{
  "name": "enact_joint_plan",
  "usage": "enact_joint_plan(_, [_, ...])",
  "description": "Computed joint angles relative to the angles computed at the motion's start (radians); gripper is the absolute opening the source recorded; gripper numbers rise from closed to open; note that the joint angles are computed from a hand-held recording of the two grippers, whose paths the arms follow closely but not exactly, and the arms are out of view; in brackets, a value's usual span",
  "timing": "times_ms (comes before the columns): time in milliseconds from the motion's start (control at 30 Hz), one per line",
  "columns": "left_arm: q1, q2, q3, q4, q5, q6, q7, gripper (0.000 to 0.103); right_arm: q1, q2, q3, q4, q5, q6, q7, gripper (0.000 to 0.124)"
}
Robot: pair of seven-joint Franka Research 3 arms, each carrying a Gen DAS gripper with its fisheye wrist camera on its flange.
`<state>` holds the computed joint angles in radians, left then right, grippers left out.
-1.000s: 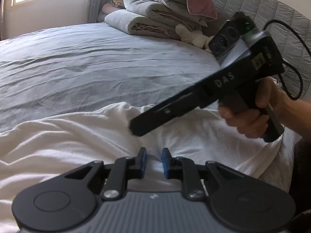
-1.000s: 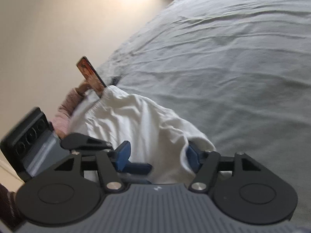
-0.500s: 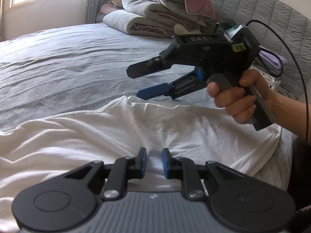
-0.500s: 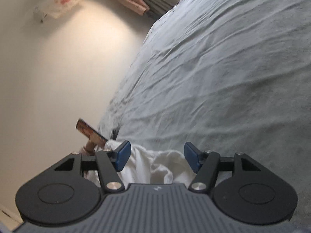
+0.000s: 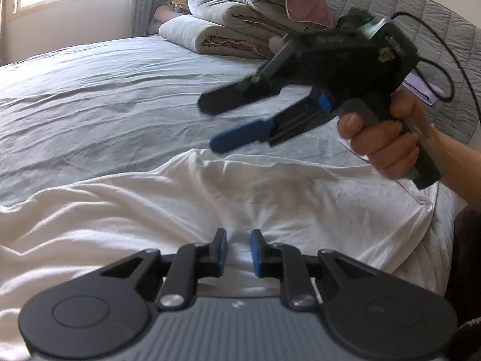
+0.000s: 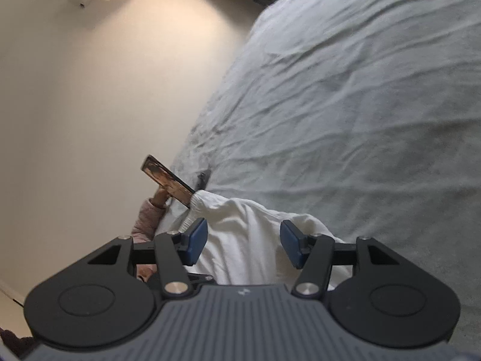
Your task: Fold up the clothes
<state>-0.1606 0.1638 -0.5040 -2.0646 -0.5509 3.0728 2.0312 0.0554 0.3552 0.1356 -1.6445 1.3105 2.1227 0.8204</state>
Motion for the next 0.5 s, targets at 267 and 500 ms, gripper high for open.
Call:
enact_joint_plan(267, [0.004,-0.003,-0.003,-0.003,-0.006,0.001,0.005,0.018,0.009,-0.006,-0.006,-0.027,-0.012,0.145,0.045,0.058])
enact_joint_plan(500, [-0.002,-0.001,0.006,0.0,0.002,-0.002,-0.003,0.018,-0.006,0.003,-0.01,0.007,-0.063,0.024,0.047,0.058])
